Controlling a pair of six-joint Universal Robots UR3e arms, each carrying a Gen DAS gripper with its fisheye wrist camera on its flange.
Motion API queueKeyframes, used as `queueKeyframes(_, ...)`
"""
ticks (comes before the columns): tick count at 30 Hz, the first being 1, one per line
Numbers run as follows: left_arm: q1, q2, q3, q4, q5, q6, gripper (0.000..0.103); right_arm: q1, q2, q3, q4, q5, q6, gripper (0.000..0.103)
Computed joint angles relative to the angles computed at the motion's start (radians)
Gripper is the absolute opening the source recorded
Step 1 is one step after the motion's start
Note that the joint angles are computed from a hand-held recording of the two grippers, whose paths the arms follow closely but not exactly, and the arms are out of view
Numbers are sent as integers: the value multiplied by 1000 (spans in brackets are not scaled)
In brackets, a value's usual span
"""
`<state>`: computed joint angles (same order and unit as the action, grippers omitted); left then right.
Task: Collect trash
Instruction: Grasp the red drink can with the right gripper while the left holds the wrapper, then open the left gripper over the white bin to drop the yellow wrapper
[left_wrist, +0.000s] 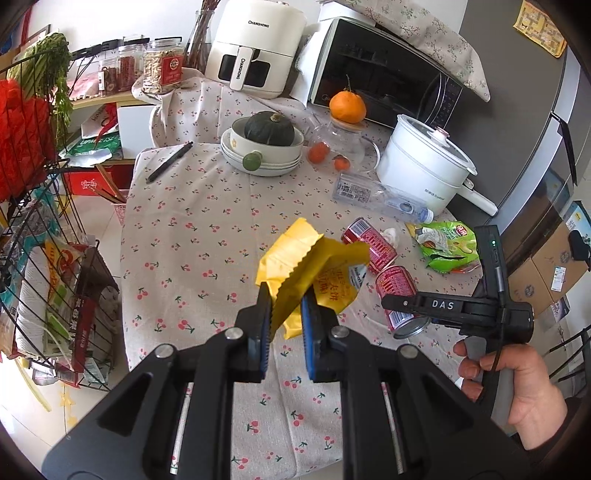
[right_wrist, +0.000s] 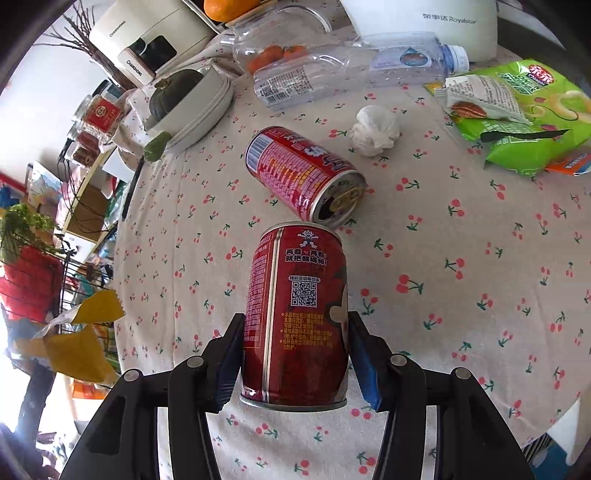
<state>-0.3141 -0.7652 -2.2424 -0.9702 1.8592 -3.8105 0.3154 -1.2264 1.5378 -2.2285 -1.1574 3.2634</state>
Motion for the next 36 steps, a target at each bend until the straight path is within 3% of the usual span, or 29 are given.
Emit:
queueKeyframes(10,-163,-251,76,160,6,-68,16,-254,-276,184,142,88,-244,54)
queueKeyframes(19,-329,-620,300,310,8,-76,16,-590,-490,274,345,157,-508,54)
queueKeyframes(26,-431,-956,588,353,-44,-39,16,-842,-567,292,492,165,-713,54)
queueKeyframes(36,-538,-1404,1129,228,-142,72,16,-1163,-572,288,579,113,-933,54)
